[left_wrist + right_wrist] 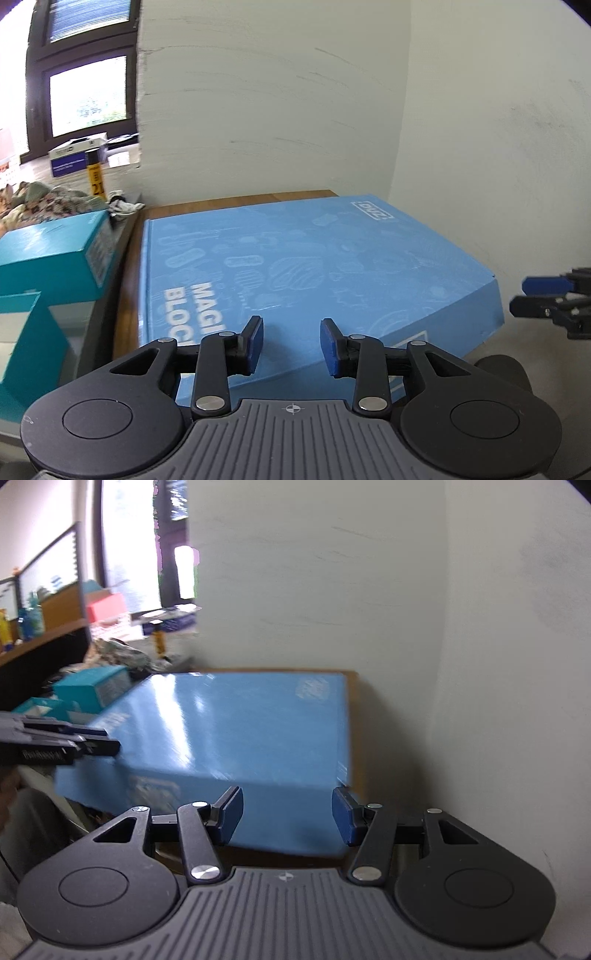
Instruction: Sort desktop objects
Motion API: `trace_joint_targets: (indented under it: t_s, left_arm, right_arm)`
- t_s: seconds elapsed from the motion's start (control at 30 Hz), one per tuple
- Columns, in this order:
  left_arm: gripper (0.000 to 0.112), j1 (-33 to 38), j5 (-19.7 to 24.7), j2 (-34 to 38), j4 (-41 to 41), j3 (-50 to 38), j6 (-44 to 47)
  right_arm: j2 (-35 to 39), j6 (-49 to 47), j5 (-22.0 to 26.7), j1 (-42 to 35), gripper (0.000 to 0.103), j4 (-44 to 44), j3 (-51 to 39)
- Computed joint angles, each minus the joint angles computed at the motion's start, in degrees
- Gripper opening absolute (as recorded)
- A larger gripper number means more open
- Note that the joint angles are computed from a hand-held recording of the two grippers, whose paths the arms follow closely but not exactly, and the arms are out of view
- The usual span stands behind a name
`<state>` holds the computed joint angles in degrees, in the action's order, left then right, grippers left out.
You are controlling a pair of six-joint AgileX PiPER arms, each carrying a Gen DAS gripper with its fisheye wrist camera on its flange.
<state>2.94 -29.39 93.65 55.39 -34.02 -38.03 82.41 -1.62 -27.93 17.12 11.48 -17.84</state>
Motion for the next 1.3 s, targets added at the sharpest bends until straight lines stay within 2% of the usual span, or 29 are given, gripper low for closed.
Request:
trace_joint_targets:
  t_s: [0.17,0.47,0.67,0.73,0.87,1.1,1.17,1.23,1.3]
  left_arm:
    - [0.039,-3.59,3.41,0.26,-0.41,-1.78,-0.36]
    - [0.039,-6.40,8.66,-0.26,3.35,-4.13,-6.68]
    - [0.039,-7.29,10.53,-1.32,3.42,-3.76,-8.21]
    - [0.040,-7.50,10.98,-1.88,3.32,-3.36,-7.99]
    - [0.040,-7.45,10.82,-2.14,2.17,-2.85,-6.85]
    - [0.040,-8.05,12.01,-2.17,3.50,-3.51,-8.58]
    - [0.040,-8.24,12.46,-2.27,4.34,-3.72,-9.49]
    - [0.040,-8.35,12.81,-2.27,5.81,-3.98,-11.19]
    - [0.040,-8.47,13.16,-2.30,6.99,-4.23,-12.36]
  right_arm:
    - [5.45,2.75,-7.37,-4.19,0.060,-3.02,4.27]
    - [23.10,4.91,-28.73,-8.58,0.060,-9.21,6.72]
    - [30.29,3.52,-36.46,-9.26,0.059,-10.71,4.24]
    - [31.56,3.34,-38.20,-9.47,0.056,-11.33,3.96]
    - [31.03,2.77,-39.29,-8.95,0.044,-11.89,4.78]
    - [24.01,3.28,-33.06,-8.27,0.034,-12.57,6.71]
    - [21.48,4.43,-30.59,-9.11,0.023,-14.72,7.16]
    - [19.79,3.85,-29.10,-8.60,0.023,-13.97,7.56]
    - [21.02,1.73,-30.71,-7.42,0.023,-12.07,7.57]
